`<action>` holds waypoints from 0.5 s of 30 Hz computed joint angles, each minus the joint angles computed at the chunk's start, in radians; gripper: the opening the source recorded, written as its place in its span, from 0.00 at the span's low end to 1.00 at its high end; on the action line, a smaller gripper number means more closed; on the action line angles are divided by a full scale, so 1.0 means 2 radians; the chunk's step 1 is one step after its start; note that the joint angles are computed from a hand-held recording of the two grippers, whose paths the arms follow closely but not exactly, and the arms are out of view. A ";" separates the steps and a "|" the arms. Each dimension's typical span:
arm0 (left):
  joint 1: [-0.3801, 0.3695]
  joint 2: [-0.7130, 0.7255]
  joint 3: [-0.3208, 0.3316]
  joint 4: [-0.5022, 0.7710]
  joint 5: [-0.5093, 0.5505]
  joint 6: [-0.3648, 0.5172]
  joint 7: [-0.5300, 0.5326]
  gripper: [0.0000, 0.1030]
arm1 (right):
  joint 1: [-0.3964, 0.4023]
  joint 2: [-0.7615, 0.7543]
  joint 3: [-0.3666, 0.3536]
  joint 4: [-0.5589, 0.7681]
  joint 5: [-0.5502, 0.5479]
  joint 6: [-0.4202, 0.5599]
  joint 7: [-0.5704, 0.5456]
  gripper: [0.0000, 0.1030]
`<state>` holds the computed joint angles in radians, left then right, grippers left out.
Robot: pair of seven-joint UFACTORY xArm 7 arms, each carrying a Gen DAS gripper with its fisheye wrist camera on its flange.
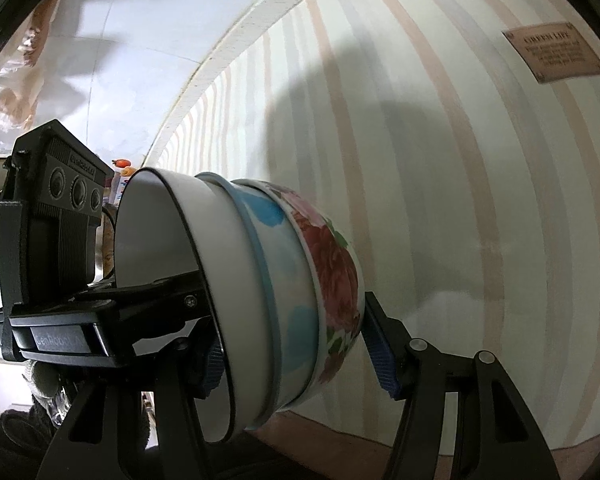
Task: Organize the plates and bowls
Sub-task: 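Lift the bowl stack and carry it over the plate stack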
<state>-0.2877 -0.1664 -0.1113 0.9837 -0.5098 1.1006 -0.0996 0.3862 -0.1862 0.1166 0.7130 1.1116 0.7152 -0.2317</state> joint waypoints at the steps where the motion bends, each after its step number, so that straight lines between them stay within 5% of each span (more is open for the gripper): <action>1: 0.002 -0.006 0.002 0.000 0.002 0.006 -0.001 0.69 | 0.001 0.000 0.002 0.004 -0.004 0.002 0.005 0.61; 15: 0.045 -0.091 0.044 -0.032 0.031 0.066 0.022 0.69 | 0.044 0.039 0.041 0.082 -0.028 -0.010 0.071 0.60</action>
<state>-0.1975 -0.3492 -0.0226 0.9205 -0.4482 1.2317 -0.0555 0.4740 -0.1091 0.1987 0.8769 1.0562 0.6950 -0.0897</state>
